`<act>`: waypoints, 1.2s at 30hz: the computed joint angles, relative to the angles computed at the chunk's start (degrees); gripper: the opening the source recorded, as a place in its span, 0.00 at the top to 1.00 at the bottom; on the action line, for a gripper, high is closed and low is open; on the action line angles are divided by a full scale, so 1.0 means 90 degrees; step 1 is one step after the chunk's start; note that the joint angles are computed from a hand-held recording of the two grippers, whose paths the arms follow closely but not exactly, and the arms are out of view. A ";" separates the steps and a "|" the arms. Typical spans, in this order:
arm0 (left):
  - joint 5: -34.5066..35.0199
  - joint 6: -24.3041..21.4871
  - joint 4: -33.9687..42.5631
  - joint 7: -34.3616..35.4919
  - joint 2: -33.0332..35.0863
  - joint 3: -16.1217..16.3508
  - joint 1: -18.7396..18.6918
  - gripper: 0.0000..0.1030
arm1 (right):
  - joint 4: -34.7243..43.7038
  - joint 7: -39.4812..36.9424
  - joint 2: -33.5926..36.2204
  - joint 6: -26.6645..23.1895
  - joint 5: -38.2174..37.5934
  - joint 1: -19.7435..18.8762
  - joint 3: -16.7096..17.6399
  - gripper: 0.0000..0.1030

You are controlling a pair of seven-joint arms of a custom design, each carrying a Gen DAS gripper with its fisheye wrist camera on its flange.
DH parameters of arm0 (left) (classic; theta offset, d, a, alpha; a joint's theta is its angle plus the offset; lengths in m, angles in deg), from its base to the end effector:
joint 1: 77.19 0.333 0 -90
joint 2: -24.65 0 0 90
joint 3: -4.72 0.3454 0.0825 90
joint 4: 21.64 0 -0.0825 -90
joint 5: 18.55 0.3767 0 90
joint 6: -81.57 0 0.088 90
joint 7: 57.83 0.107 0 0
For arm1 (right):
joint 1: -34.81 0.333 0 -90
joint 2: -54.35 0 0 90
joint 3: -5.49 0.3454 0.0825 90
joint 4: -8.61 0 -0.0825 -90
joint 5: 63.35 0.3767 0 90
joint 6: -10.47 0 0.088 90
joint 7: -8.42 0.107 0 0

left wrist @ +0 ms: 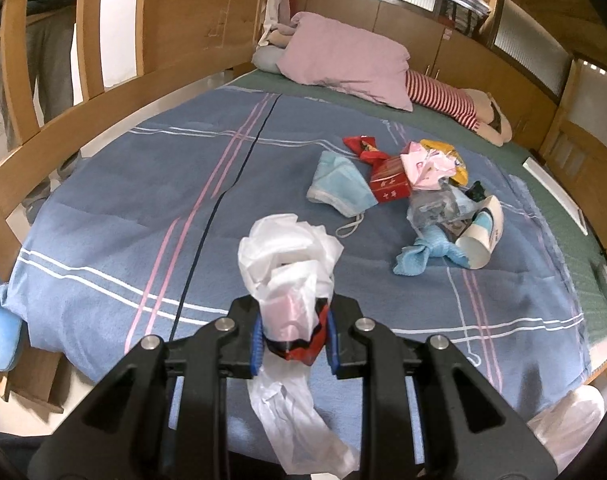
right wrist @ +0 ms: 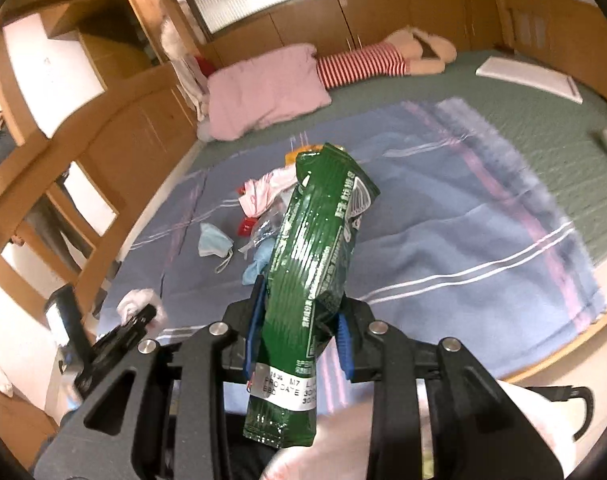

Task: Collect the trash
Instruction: 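Grasp the green snack bag with the right gripper while the left gripper grasps the tissue bag, then drop the green snack bag and tissue bag into the wastebasket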

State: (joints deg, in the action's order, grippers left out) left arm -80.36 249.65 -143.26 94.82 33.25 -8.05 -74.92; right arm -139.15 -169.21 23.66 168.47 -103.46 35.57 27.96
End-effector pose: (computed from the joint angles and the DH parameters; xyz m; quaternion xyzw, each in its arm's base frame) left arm 0.5883 -0.0471 0.4259 -0.5593 0.7320 -0.3507 0.1682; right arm 0.3589 0.2017 0.5196 -0.4170 0.8037 -0.2503 0.3427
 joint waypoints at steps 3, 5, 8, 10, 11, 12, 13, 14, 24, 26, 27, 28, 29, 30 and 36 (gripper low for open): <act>0.0010 -0.0020 -0.0009 0.0036 -0.0016 -0.0013 -0.0018 0.77 | -0.0253 -0.0159 -0.0603 -0.0746 0.0262 0.0271 -0.0013 0.69; -0.0069 0.0008 -0.0055 0.0183 -0.0059 -0.0041 -0.0026 0.77 | -0.0542 -0.0019 -0.0946 -0.0740 0.0405 0.0357 -0.0070 0.69; -0.0544 0.0082 -0.0099 0.0746 -0.0137 -0.0091 -0.0032 0.77 | -0.0954 0.0061 -0.1367 -0.0574 0.0783 0.0559 -0.0170 0.69; -0.0669 0.0015 -0.0084 0.0908 -0.0147 -0.0043 -0.0068 0.77 | -0.1178 -0.0059 -0.1649 -0.0781 0.1183 0.0825 -0.0215 0.69; -0.0651 -0.0079 -0.0066 0.0899 -0.0142 -0.0005 -0.0080 0.77 | -0.1256 -0.0110 -0.1788 -0.0908 0.1350 0.0923 -0.0211 0.69; -0.0628 -0.0241 -0.0049 0.0879 -0.0144 0.0033 -0.0077 0.77 | -0.1384 -0.0093 -0.1985 -0.1043 0.1562 0.1074 -0.0181 0.69; -0.0546 -0.0631 -0.0006 0.0792 -0.0148 0.0092 -0.0038 0.77 | -0.1428 -0.0106 -0.2094 -0.1256 0.1750 0.1208 -0.0119 0.69; -0.0539 -0.0857 0.0004 0.0784 -0.0167 0.0131 -0.0021 0.77 | -0.1402 -0.0144 -0.2124 -0.1519 0.1880 0.1293 -0.0034 0.69; -0.1703 -0.1966 -0.0687 0.2102 -0.1108 0.0466 -0.0345 0.77 | -0.1263 -0.0678 -0.1579 -0.2701 0.2567 0.2195 -0.0030 0.17; -0.1600 -0.2815 -0.0814 0.1884 -0.1344 0.0670 -0.0331 0.77 | -0.1569 -0.0192 -0.2057 -0.2341 0.2521 0.2098 0.0009 0.17; -0.1560 -0.3177 -0.0889 0.1824 -0.1470 0.0754 -0.0330 0.77 | -0.1686 -0.0012 -0.2284 -0.2254 0.2501 0.2047 0.0048 0.17; -0.1416 -0.3731 -0.0984 0.1694 -0.1647 0.0857 -0.0317 0.77 | -0.1787 0.0337 -0.2679 -0.2340 0.2412 0.1957 0.0175 0.17; -0.1319 -0.4038 -0.1024 0.1632 -0.1726 0.0920 -0.0328 0.77 | -0.1830 0.0451 -0.2851 -0.2423 0.2428 0.1897 0.0313 0.17; -0.1134 -0.4600 -0.1057 0.1545 -0.1832 0.1006 -0.0329 0.77 | -0.1821 0.0602 -0.3088 -0.2650 0.2378 0.1857 0.0445 0.17; 0.0229 -0.5788 -0.1734 0.2236 -0.2599 0.0865 -0.0745 0.64 | -0.1835 0.0982 -0.3805 -0.3330 0.2193 0.1876 0.0587 0.15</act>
